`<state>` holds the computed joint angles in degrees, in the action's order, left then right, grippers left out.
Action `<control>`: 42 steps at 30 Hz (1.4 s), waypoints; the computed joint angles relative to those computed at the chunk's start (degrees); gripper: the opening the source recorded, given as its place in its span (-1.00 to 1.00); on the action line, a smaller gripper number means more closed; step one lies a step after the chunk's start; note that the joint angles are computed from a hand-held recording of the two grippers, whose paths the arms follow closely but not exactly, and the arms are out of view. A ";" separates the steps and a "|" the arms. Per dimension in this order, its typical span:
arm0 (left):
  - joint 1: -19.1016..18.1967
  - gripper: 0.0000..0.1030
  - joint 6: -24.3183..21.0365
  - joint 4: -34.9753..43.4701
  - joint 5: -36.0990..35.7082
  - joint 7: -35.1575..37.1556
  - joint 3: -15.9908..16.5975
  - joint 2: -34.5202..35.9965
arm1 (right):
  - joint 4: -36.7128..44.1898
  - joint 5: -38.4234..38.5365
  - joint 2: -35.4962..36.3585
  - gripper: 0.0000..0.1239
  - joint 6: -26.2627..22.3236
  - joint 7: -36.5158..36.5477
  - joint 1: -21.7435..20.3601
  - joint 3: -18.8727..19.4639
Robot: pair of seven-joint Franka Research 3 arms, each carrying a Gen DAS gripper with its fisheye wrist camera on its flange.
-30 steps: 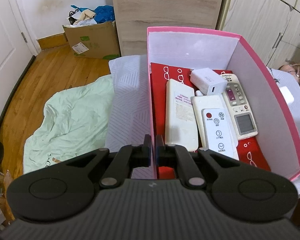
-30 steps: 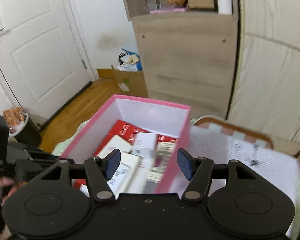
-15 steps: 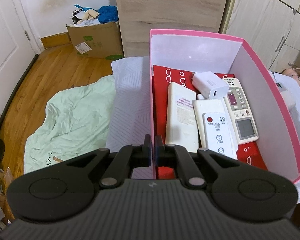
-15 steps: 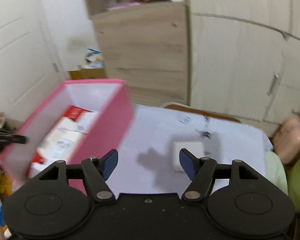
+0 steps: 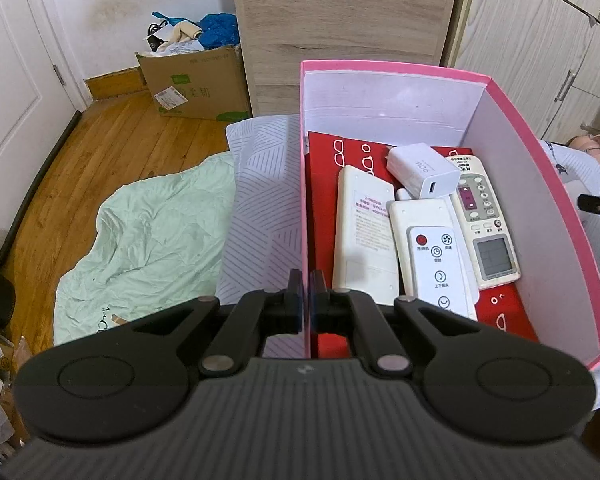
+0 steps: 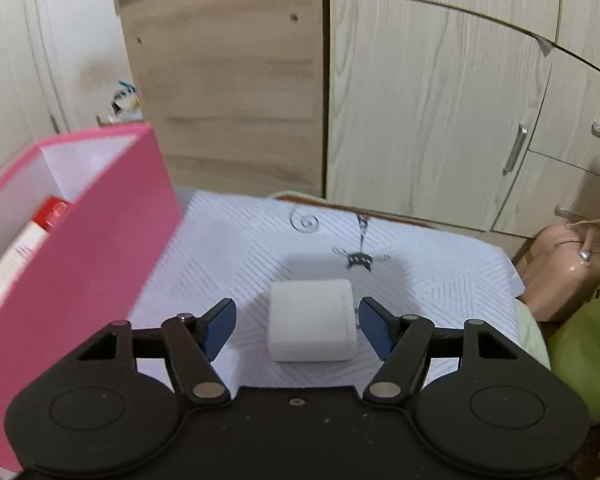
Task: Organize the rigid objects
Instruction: 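Withdraw the right tool and grasp the white cube charger, then carry the cube charger into the pink box and release it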
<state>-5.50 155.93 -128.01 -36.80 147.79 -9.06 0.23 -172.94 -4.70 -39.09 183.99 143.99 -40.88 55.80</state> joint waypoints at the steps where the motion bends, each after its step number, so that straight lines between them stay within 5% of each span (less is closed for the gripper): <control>1: -0.01 -0.94 0.15 -0.09 0.15 0.08 -0.02 0.00 | 0.27 -0.09 -0.02 0.17 -0.40 0.26 -1.08 1.00; 7: 0.03 -0.94 -0.44 0.08 -0.30 0.04 0.01 0.07 | 3.62 -3.07 2.05 0.18 -2.19 2.52 -9.95 8.18; 10: 0.06 -0.94 -0.44 0.09 -0.24 -0.09 0.00 0.06 | 5.10 -5.71 2.18 0.07 -4.44 1.36 -11.15 9.06; 19: 0.52 -0.94 -2.10 0.73 -0.93 0.21 0.18 0.18 | 3.85 -6.17 3.63 -0.03 -5.66 6.55 -2.49 -0.86; 23: 0.44 -0.94 -1.43 0.68 -1.06 0.35 0.01 0.23 | 4.71 -7.43 2.41 -0.03 -10.69 8.23 1.09 -2.69; 28: 0.25 -0.94 -0.39 0.32 -0.86 -0.07 -0.14 0.17 | 4.32 -9.76 1.91 -0.03 -10.11 11.28 3.97 -5.35; 37: 0.28 -0.95 -0.71 0.34 -0.35 -1.24 0.06 0.02 | 2.59 -4.91 -8.15 -0.03 -2.61 14.73 15.25 -11.04; 42: 0.36 -0.94 -1.30 0.30 -1.67 -0.46 0.30 -0.30 | 6.16 -2.11 1.95 -0.02 6.67 10.54 19.92 -13.81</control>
